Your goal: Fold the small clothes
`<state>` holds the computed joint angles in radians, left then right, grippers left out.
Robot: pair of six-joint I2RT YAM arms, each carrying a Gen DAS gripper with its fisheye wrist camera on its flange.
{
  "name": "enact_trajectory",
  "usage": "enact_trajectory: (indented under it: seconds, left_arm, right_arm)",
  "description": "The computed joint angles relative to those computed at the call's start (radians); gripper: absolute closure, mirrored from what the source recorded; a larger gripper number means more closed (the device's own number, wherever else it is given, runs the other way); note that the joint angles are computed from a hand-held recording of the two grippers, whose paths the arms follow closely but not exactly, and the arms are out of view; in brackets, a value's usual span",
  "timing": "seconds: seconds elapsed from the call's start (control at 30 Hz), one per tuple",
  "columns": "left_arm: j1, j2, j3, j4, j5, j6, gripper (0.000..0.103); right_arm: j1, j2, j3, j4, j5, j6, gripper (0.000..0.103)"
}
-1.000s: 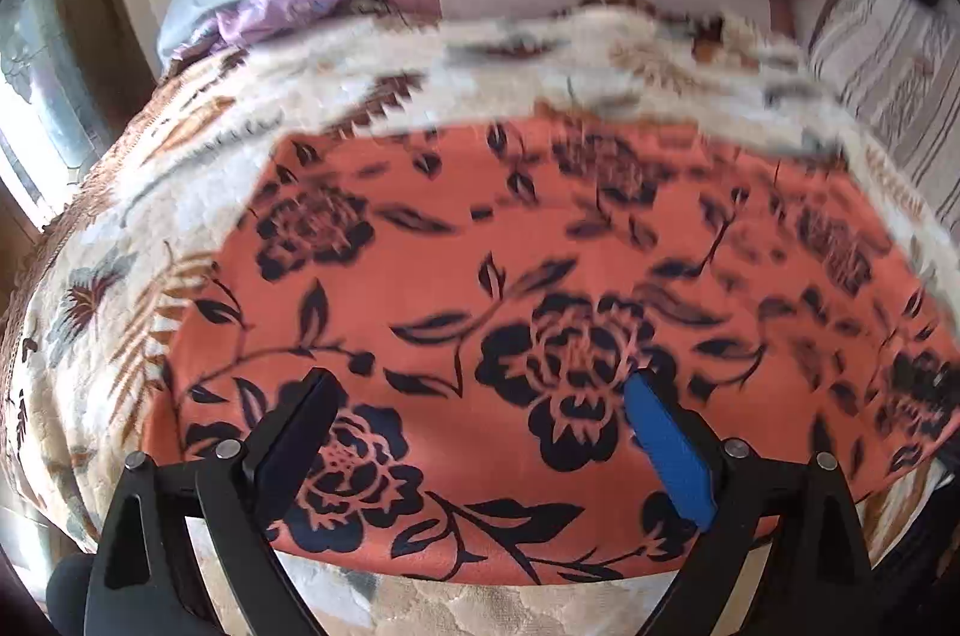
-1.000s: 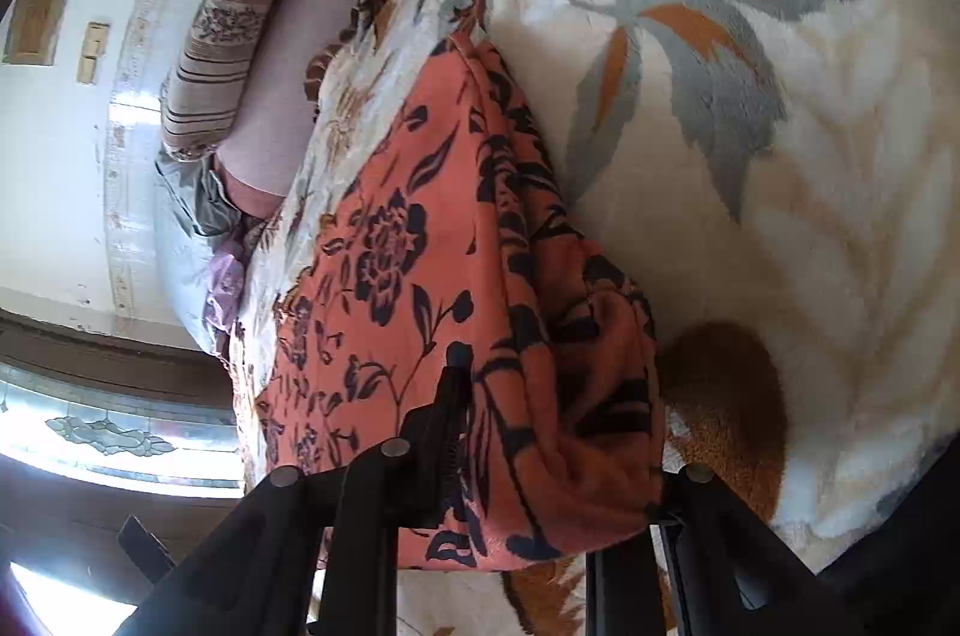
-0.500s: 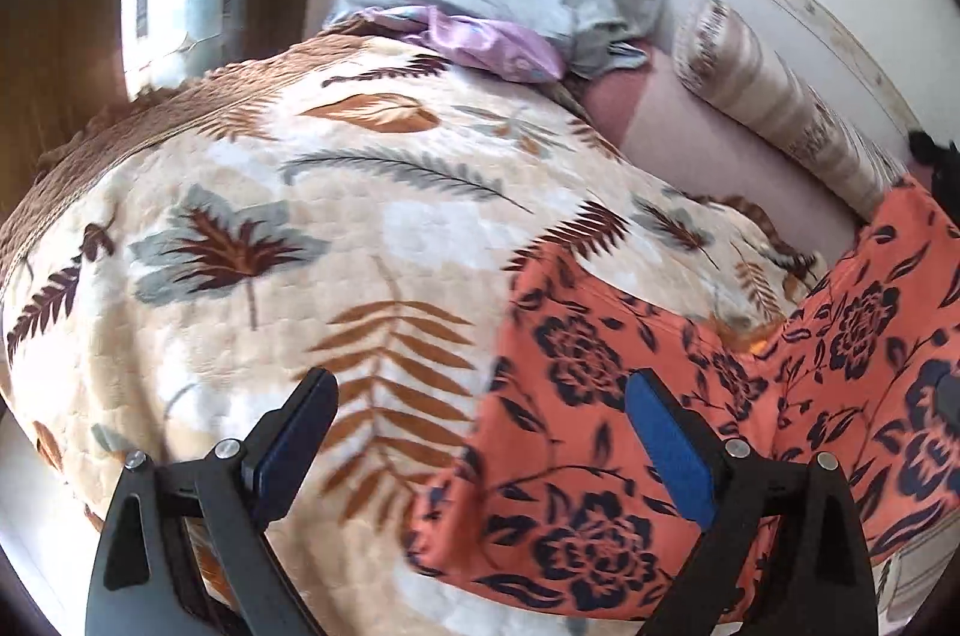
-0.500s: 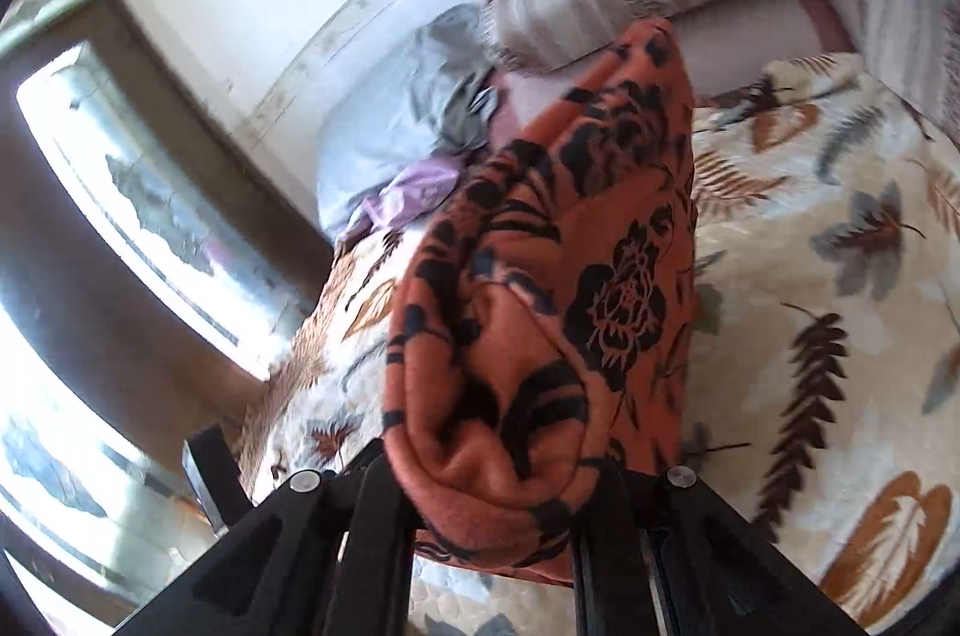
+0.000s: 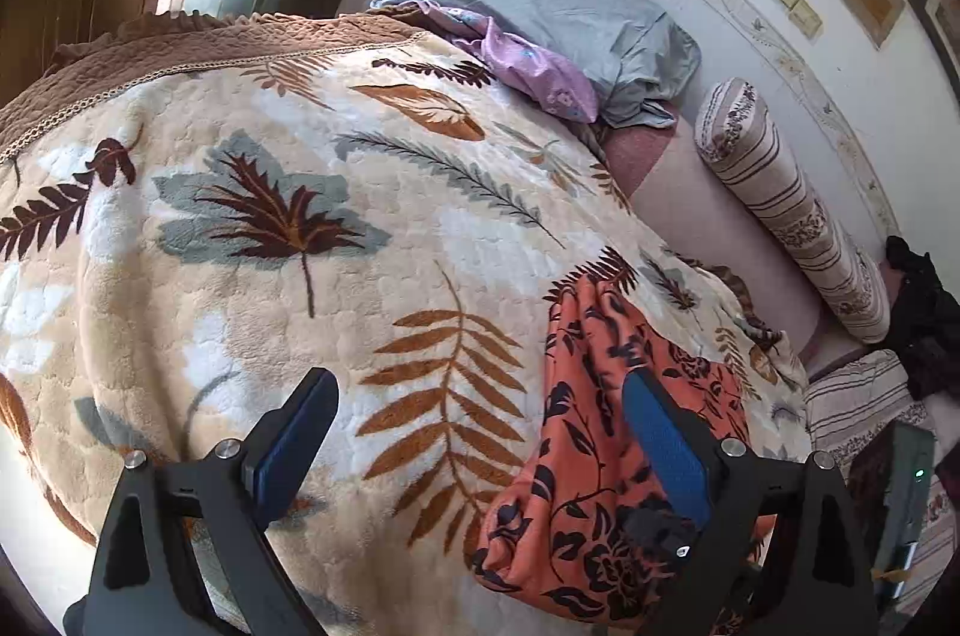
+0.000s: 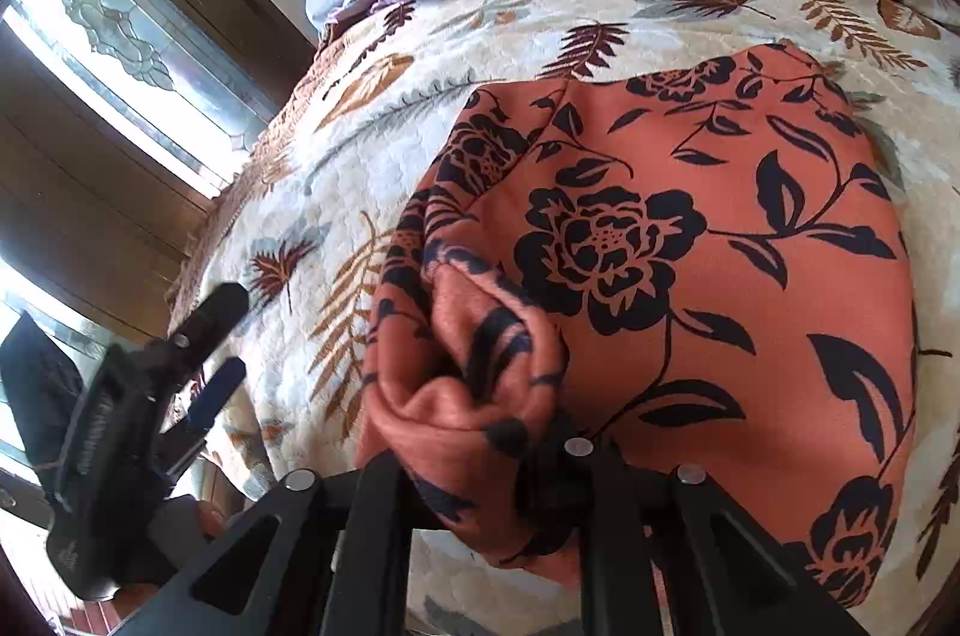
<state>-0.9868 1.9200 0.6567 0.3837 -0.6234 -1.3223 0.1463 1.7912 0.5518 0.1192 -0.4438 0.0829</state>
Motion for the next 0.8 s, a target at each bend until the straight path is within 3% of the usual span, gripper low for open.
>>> enact_trajectory:
  seconds: [0.03, 0.07, 0.1, 0.2, 0.33, 0.47, 0.53, 0.6, 0.8]
  left_arm:
    - [0.000, -0.003, -0.008, 0.020, 0.004, 0.008, 0.008]
    - [-0.001, -0.007, -0.016, 0.029, 0.006, 0.007, 0.008]
    - [0.002, -0.011, -0.027, 0.050, 0.019, 0.013, 0.008]
    - [0.008, -0.020, -0.061, 0.136, 0.069, 0.031, 0.008]
    - [-0.014, -0.037, -0.061, 0.210, 0.141, 0.094, 0.008]
    - [-0.035, -0.005, 0.063, 0.057, 0.211, 0.137, 0.008]
    - [-0.035, 0.025, 0.124, -0.024, 0.254, 0.129, 0.014]
    - [-0.036, 0.043, 0.154, -0.059, 0.297, 0.118, 0.020]
    - [-0.063, 0.060, 0.230, -0.174, 0.285, 0.122, 0.021]
  right_arm:
    - [0.006, 0.007, -0.036, 0.066, -0.028, 0.002, 0.057]
    - [0.012, -0.008, -0.083, 0.135, -0.055, 0.008, 0.034]
    - [0.027, -0.040, -0.125, 0.174, -0.051, 0.016, 0.023]
    - [-0.002, -0.120, -0.187, 0.169, -0.103, -0.028, 0.022]
    - [-0.204, -0.211, -0.270, 0.116, -0.239, -0.103, 0.022]
    - [-0.486, -0.206, -0.247, -0.078, -0.373, -0.323, 0.022]
    - [-0.573, -0.166, -0.208, -0.160, -0.413, -0.408, 0.022]
    - [-0.616, -0.150, -0.183, -0.193, -0.429, -0.438, 0.022]
    - [-0.707, -0.065, -0.114, -0.289, -0.485, -0.534, 0.022]
